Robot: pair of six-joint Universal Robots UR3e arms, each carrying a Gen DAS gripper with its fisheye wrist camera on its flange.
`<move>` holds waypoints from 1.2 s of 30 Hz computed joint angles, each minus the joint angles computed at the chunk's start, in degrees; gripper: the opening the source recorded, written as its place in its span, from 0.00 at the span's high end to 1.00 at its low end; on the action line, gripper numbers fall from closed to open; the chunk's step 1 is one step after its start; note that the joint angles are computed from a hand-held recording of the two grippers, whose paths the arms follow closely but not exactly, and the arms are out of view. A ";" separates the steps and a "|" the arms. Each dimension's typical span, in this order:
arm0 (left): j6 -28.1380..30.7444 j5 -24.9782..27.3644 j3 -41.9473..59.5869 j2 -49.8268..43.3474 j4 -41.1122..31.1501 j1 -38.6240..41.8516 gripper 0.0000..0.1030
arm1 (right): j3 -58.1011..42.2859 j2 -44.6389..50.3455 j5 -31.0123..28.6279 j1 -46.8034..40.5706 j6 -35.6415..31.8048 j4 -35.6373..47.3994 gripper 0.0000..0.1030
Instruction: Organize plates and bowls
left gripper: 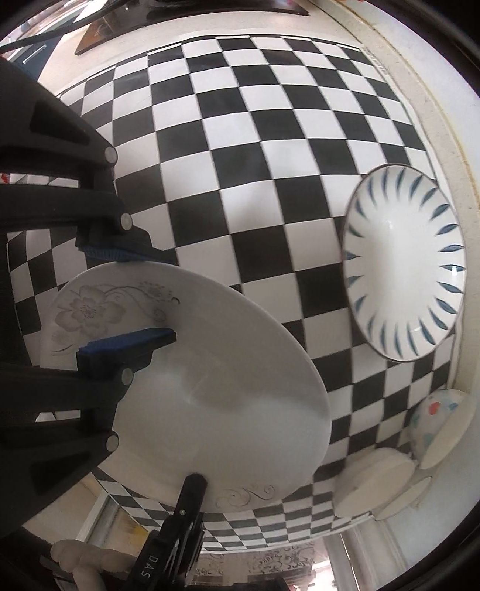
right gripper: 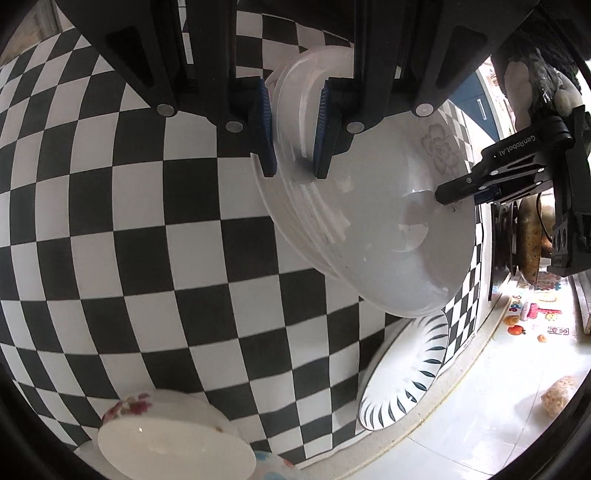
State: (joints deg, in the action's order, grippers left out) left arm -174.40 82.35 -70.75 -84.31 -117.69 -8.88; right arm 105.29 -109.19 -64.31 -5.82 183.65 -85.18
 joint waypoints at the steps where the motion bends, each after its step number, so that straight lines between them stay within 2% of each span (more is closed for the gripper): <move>1: -0.50 0.15 -0.78 0.13 0.28 -0.12 0.70 | 0.13 0.50 0.06 0.47 0.29 -0.54 0.78; 9: -1.08 1.78 -4.31 0.69 1.43 -0.22 0.70 | 1.00 4.19 -0.17 3.45 1.68 -3.79 0.79; 13: -1.72 2.32 -5.20 -0.37 2.57 -0.97 0.70 | -1.86 7.31 -1.63 6.10 2.98 -4.47 0.80; 26: -4.18 3.83 4.63 -8.58 -2.01 -3.35 0.70 | -10.87 16.00 -3.38 10.49 9.62 0.41 0.78; 36: -6.08 6.36 8.30 -12.12 -3.03 -6.63 0.70 | -20.27 23.34 -8.83 18.32 16.35 2.61 0.71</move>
